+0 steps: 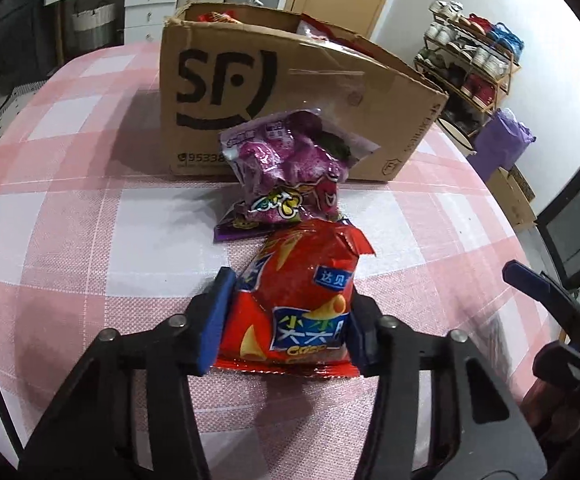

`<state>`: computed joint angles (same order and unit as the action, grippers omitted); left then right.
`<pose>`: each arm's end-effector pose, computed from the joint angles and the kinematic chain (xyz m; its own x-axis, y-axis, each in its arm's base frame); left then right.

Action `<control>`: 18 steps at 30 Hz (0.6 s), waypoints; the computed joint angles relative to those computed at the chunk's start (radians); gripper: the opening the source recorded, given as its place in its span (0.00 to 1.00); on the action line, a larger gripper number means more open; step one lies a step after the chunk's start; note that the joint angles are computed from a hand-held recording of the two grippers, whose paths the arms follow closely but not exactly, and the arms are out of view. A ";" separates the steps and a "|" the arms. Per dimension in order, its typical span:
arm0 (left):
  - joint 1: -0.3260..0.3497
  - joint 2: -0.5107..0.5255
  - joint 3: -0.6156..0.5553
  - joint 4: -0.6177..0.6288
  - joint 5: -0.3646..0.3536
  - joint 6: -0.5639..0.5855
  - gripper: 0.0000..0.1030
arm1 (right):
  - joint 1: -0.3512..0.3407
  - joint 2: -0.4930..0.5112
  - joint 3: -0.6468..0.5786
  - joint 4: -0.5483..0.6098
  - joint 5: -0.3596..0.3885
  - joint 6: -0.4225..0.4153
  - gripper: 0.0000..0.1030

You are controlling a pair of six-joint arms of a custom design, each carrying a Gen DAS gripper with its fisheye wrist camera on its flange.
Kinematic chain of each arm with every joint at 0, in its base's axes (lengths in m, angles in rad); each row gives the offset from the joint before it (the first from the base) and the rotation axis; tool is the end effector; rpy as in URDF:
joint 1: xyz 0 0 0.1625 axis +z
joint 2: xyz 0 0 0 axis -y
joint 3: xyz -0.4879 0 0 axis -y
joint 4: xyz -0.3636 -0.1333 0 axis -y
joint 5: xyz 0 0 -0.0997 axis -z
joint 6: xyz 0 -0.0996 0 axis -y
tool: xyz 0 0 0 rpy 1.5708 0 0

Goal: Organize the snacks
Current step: 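Grasp the red chip bag with the left gripper, then grasp the purple candy bag with the right gripper while the left gripper holds the red chip bag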

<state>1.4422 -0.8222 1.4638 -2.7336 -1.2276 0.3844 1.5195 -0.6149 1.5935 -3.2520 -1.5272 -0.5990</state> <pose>0.0684 -0.7717 0.2707 -0.8440 0.2804 -0.4572 0.4614 0.8143 -0.3522 0.0994 -0.7480 0.1308 -0.8473 -0.4106 0.3369 -0.5310 0.6425 -0.5525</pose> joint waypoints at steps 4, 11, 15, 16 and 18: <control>0.002 0.010 -0.020 0.010 -0.021 -0.013 0.38 | 0.003 -0.002 0.009 -0.006 -0.008 -0.007 0.99; 0.000 0.015 -0.035 -0.007 -0.028 -0.027 0.38 | 0.007 -0.007 0.019 -0.028 -0.011 0.004 0.99; -0.004 0.007 -0.032 -0.016 -0.034 -0.036 0.38 | 0.016 -0.006 0.017 -0.031 -0.027 0.003 0.99; -0.004 0.003 -0.029 -0.016 -0.036 -0.035 0.38 | 0.017 -0.005 0.017 -0.034 -0.031 0.002 0.99; -0.003 -0.006 -0.023 -0.020 -0.043 -0.038 0.38 | 0.022 -0.003 0.015 -0.033 -0.040 0.002 0.99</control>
<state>1.4394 -0.8284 1.4404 -2.7531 -1.2704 0.3463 1.5416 -0.6175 1.6086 -3.2854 -1.5671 -0.5969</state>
